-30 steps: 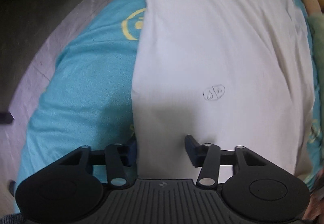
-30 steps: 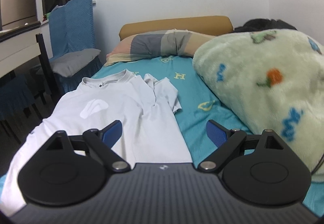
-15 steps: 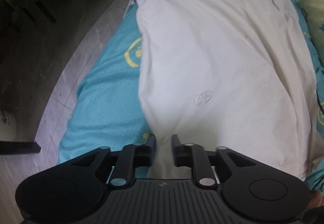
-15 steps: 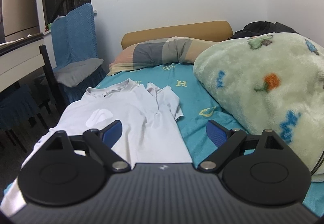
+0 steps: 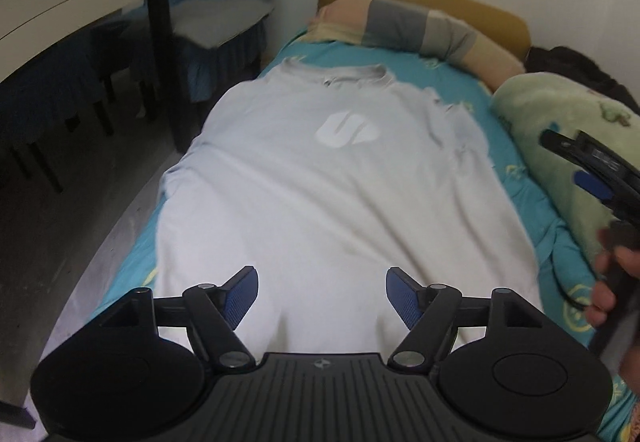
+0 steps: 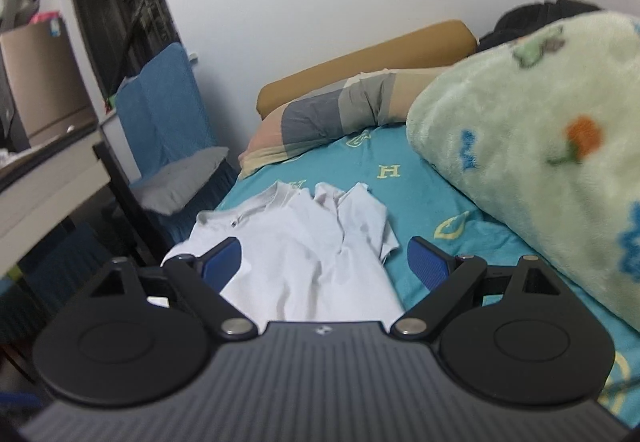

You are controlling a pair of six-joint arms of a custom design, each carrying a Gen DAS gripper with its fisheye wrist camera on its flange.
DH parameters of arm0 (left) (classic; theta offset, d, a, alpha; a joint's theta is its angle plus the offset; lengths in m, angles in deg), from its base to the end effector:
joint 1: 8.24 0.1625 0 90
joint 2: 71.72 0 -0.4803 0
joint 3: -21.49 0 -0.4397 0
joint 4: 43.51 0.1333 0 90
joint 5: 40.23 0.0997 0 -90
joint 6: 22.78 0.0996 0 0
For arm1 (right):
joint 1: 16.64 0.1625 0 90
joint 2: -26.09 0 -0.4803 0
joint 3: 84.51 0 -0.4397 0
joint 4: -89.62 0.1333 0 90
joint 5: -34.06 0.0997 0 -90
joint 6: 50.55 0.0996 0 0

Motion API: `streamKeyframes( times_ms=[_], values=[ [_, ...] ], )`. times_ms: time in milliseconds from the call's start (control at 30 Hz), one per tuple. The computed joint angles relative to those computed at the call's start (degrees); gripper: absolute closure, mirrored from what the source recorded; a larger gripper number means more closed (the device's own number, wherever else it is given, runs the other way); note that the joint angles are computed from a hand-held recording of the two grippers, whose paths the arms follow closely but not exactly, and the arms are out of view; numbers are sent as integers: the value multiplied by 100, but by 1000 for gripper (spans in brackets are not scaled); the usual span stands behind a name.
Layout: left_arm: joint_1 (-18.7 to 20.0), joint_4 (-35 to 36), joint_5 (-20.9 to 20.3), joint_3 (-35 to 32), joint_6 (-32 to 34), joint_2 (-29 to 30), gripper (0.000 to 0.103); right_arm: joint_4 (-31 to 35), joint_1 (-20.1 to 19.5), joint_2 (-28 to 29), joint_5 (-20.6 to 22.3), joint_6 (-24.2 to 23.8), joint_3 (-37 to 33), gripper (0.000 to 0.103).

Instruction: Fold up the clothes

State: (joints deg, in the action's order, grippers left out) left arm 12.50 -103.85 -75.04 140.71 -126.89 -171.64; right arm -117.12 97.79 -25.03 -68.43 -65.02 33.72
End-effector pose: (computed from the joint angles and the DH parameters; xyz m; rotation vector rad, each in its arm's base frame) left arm -0.2557 -0.3268 0.3778 -0.1484 2.1010 -1.0152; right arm 0.3545 -0.5102 0.1443 0.7781 -2.6179 1.2824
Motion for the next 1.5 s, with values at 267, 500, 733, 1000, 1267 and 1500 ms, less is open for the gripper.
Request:
streamKeyframes(
  times_ms=[267,500,733,1000,1267,1500],
  values=[
    [510,-1354,681,1128,1369,-292,29,724,-825,557,561,491,-842,11],
    [766,-3753,1126,1662,3082,-600,27,1191,-1041,1257,1120,673,-1632,19],
    [678,-3650,1604,1665,3007,-624,27,959,-555,1700,41,-453,-2027,80],
    [385,-2056,1755,1499,1792,-961,27,706,-24,1832,509,-2206,-1914,94],
    [441,-584,1594,1187,382,-1164,28,1922,283,1371,1165,-1806,-1587,54],
    [366,-1603,1283,1431,1107,-1329,28,1497,378,27,856,-185,-507,19]
  ],
)
